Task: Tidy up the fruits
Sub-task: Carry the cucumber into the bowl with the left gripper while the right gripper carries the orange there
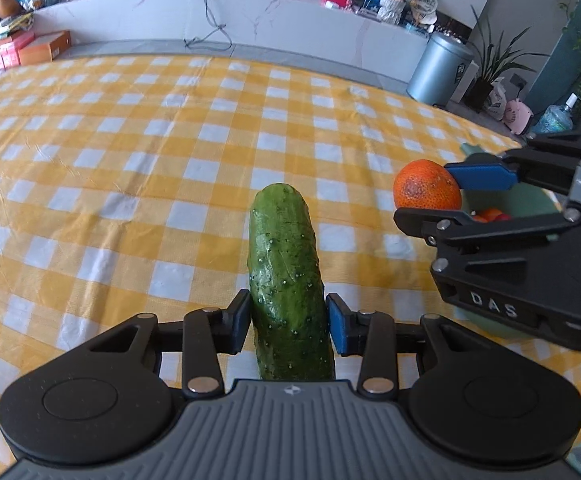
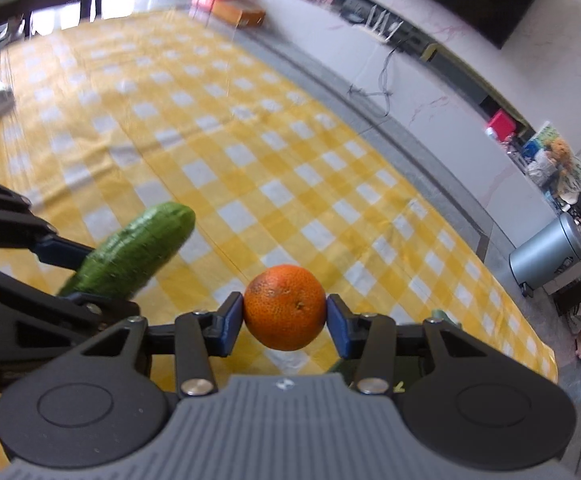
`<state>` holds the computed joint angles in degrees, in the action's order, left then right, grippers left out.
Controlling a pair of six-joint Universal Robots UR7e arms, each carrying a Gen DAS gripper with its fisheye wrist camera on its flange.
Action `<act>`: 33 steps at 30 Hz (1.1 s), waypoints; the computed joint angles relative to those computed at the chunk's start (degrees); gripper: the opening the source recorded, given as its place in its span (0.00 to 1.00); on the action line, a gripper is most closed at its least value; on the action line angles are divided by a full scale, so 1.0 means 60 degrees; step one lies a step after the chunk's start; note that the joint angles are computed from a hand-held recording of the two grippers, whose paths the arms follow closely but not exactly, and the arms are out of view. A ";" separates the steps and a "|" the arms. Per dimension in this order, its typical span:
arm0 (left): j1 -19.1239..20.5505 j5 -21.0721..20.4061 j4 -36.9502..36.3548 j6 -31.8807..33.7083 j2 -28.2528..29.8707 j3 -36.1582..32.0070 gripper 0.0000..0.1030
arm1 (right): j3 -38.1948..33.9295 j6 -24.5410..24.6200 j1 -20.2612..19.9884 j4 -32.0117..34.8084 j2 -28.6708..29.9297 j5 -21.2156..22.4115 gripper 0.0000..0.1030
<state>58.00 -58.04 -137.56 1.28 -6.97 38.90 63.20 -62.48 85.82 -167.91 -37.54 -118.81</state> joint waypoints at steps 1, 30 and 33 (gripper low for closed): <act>-0.0036 -0.0035 -0.0113 0.0011 -0.0082 0.0133 0.43 | 0.0312 0.0155 0.0008 -0.0273 -0.0179 0.0088 0.41; -0.1109 -0.1548 -0.1095 0.1226 0.0199 -0.0235 0.43 | 0.4823 0.3068 -0.1260 -0.4789 -0.3472 0.1759 0.41; -0.1072 -0.2080 -0.0526 0.1040 0.0643 -0.1159 0.43 | 0.4683 0.3494 -0.1432 -0.4262 -0.3536 0.1961 0.41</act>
<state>51.57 -70.52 -140.72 7.52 -3.11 31.94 91.30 -41.51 77.23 -193.48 -58.76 -107.04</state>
